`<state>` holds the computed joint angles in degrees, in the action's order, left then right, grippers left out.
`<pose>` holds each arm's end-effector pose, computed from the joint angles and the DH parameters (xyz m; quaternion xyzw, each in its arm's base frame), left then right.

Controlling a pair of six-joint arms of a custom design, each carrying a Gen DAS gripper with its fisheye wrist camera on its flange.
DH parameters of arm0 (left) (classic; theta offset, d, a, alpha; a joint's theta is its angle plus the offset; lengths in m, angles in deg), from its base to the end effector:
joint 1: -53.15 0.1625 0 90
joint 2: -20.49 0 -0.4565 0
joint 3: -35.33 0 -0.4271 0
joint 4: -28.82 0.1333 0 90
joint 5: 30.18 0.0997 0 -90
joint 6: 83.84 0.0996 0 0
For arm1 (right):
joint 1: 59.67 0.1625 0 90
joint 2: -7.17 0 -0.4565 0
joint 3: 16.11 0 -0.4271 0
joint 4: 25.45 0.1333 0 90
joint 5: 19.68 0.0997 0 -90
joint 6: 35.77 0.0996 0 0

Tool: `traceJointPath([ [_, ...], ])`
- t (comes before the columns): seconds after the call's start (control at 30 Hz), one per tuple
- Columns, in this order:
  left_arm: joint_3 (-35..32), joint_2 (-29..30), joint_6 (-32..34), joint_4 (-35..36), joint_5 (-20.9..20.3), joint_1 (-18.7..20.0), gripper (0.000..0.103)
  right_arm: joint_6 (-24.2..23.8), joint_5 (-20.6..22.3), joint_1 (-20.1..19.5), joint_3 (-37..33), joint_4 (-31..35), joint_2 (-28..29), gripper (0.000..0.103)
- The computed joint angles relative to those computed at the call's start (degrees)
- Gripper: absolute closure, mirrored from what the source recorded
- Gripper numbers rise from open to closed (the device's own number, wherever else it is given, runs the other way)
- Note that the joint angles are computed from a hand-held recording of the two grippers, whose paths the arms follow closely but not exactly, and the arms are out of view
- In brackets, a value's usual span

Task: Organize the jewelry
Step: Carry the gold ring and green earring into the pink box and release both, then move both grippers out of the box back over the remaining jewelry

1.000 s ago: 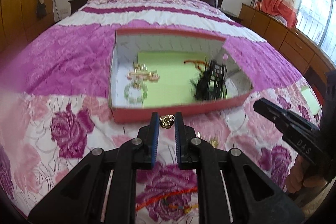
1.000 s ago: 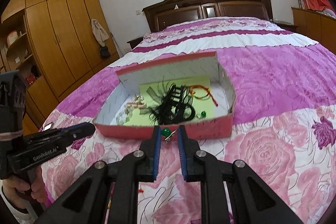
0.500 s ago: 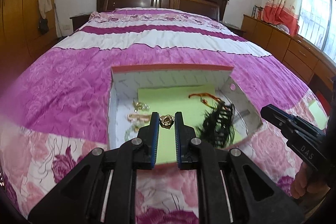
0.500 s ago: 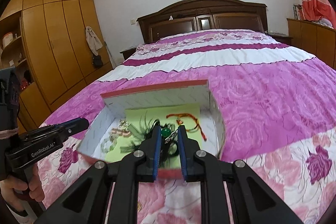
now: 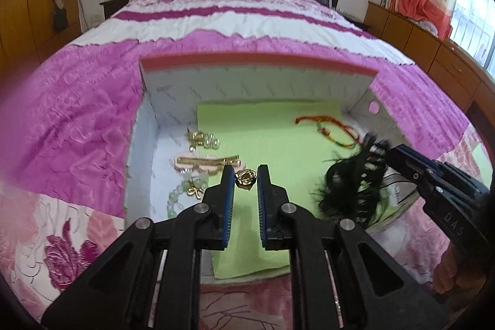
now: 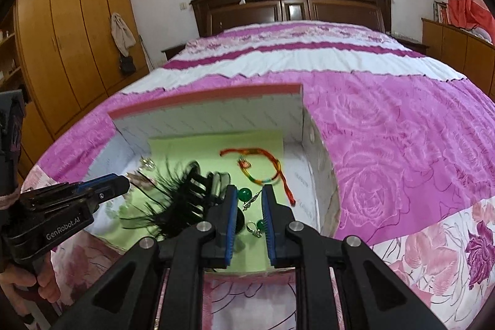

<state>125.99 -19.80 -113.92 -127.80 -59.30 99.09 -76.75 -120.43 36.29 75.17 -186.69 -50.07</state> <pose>-0.3493 -0.6777 0.1101 0.0328 0.8559 -0.3996 0.3267 0.1909 -0.7236 0.2896 0.3484 -0.8774 0.2761 0.1802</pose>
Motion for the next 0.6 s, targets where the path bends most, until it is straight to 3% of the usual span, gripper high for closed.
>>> traceJointPath([
  [0.4,-1.75,0.55,-4.97,6.56,-2.11,1.81,0.096,-1.1,-4.45,0.67,-0.94,-0.58,1.84,0.085],
  [0.47,-2.0,0.43,-5.44,7.27,-2.5,1.85,0.093,-1.03,-4.69,0.72,-0.98,-0.44,1.87,0.083],
  [0.6,-2.02,0.29,-6.67,8.73,-2.18,1.66,0.079,-0.5,-3.61,0.65,-0.82,0.45,1.34,0.075],
])
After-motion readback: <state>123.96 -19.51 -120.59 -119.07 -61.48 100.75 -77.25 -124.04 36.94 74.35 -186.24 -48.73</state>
